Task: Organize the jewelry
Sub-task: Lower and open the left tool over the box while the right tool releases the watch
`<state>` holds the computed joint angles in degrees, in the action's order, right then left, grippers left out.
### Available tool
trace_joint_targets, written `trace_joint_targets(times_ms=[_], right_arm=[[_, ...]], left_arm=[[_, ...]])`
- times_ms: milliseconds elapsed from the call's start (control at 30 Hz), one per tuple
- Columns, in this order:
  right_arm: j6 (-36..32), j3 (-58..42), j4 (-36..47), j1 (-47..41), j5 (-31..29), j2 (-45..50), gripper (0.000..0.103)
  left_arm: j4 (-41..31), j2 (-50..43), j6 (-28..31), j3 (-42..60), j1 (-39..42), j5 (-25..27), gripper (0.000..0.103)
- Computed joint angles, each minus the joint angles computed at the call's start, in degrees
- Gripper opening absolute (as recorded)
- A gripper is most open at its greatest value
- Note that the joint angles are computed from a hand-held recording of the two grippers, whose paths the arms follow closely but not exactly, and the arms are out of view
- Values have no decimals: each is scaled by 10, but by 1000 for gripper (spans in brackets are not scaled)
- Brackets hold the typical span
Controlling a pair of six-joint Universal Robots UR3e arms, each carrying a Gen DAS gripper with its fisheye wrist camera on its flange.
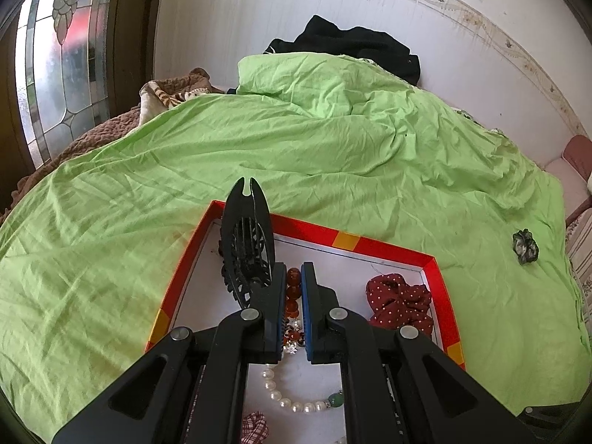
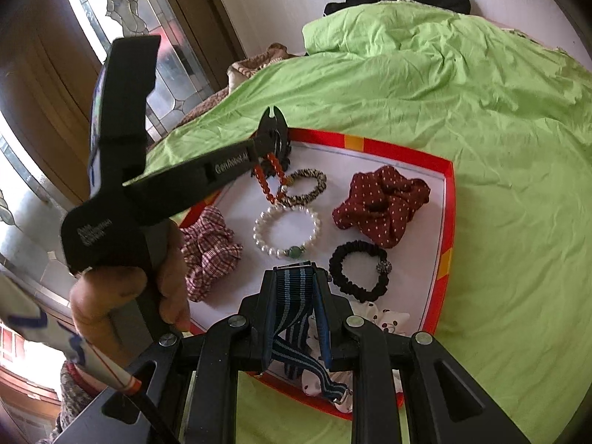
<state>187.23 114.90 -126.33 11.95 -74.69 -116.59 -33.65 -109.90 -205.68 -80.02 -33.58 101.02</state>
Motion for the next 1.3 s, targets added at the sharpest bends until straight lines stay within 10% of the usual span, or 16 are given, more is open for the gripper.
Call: trace_joint_targets(times_ms=[1300], right_arm=[[13,43,-59,84,-70,38,22]], left_arm=[[-45,-40,14,31,-19,32,7]])
